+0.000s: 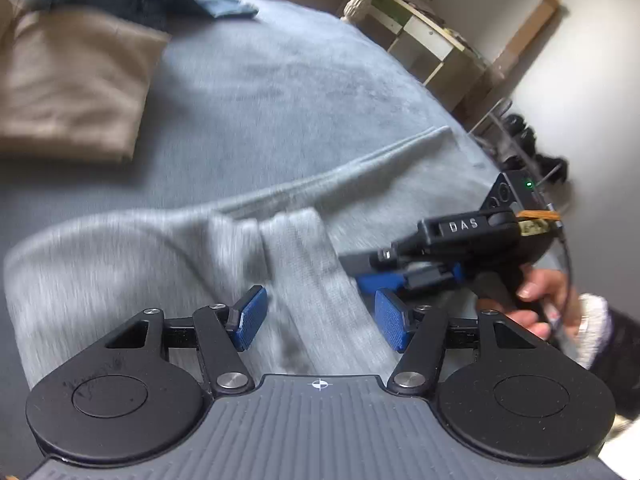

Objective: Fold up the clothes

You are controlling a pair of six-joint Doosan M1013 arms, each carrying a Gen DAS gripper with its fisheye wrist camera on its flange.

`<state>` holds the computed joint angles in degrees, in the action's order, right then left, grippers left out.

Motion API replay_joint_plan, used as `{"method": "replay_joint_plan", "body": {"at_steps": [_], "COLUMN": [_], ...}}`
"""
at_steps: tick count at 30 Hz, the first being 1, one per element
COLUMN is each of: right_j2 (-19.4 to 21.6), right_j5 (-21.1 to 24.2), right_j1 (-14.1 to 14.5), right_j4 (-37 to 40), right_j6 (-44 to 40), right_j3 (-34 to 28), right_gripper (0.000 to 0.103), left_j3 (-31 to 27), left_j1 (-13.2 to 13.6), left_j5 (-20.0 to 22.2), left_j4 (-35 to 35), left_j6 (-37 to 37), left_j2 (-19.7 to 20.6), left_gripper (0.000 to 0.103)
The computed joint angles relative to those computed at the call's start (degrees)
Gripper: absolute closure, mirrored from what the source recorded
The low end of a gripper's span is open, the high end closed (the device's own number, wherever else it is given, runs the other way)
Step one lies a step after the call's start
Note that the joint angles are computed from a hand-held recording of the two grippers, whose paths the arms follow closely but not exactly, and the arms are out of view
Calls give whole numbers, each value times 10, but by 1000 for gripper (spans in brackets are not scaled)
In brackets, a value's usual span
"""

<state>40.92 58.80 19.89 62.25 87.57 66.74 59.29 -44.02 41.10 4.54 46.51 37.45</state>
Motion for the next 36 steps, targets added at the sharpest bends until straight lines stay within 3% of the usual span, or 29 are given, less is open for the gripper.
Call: {"method": "replay_joint_plan", "body": {"at_steps": [2,4,5,6,10,12,13,16,20,22,29,36], "right_j2": [-1,-4,-6,-9,-22,-21,-19,-14,-18,-19,-10,3], "right_j5": [-9,-22,-28,-35,-62,-63,-62,-59,-65,-66,-60,-41], "right_j1": [4,9,11,14,19,20,20,16,14,13,7,1], "right_j4": [-3,-25,-39,-56,-52,-62,-64,-55,-38,-38,-23,19], "right_j6": [4,-1,-5,-12,-117,-130,-131,-125,-144,-144,-138,-164], "right_j3": [2,2,1,-1,-1,-6,-7,-5,7,10,15,-4], "right_gripper": [59,67,82,91,94,94,94,94,94,94,94,95], "left_j3": [-34,-53,-58,-56,-31,-28,-31,-62,-87,-89,-48,2], "left_j1": [-3,-4,-5,-6,0,18,31,59,81,83,82,94], "left_j5": [33,53,61,56,-7,-36,-44,-6,34,39,-3,-62], "left_j4": [25,33,39,50,103,35,-32,-185,-315,-329,-349,-500], "left_j6": [6,14,15,20,17,79,137,256,330,346,388,488], "left_j2": [19,30,33,33,19,21,26,53,81,85,70,43], "left_gripper": [43,45,47,47,46,44,44,44,45,51,70,75]}}
